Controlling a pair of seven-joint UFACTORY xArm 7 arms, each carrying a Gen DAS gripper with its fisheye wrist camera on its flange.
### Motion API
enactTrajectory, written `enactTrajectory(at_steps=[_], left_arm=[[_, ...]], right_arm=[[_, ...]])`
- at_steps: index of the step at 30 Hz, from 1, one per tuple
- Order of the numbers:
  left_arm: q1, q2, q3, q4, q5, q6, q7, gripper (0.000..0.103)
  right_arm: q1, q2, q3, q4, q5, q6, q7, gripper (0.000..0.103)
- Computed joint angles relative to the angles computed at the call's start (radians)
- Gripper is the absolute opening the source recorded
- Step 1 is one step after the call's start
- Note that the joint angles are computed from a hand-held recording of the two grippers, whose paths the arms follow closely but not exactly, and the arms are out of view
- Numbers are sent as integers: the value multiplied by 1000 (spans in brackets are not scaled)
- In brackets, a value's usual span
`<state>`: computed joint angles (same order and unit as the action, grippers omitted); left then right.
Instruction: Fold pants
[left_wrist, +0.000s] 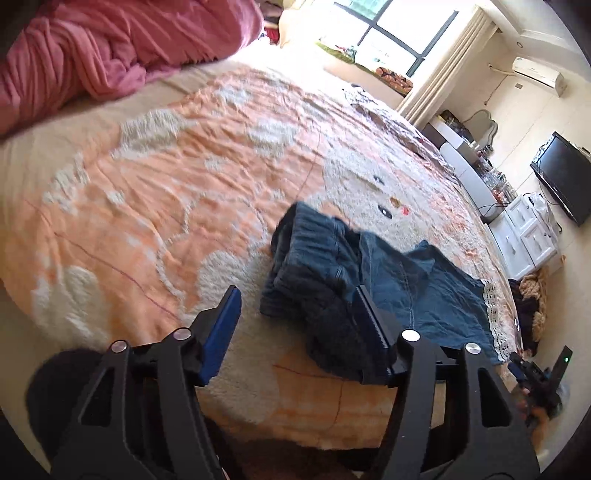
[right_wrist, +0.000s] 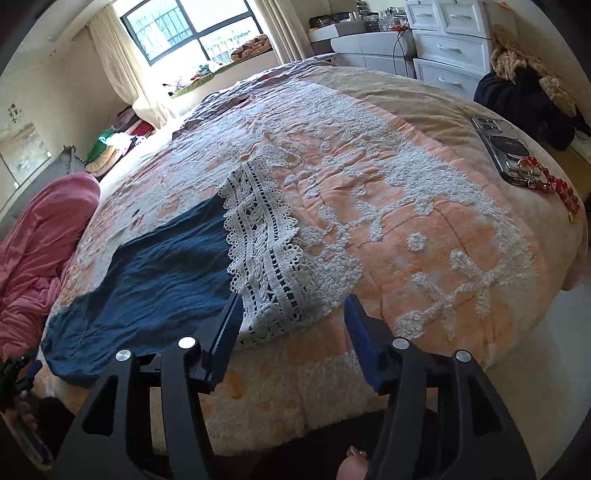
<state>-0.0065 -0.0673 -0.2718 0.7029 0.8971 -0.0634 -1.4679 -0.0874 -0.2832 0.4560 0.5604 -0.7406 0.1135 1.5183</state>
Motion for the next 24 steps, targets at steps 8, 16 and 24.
enactTrajectory(at_steps=[8,16,24], left_arm=[[-115,-12,5,60,-123,97,204,79],[-272,154,16,222,-306,128,479,91],[-362,433,-58,576,-492,264,850,93]], right_arm=[[29,-79,27,-50,95,-7,-49,71],[-119,-40,191,-27,96,-83,4,75],[-321,-42,383,-25,146,-145,47,75]])
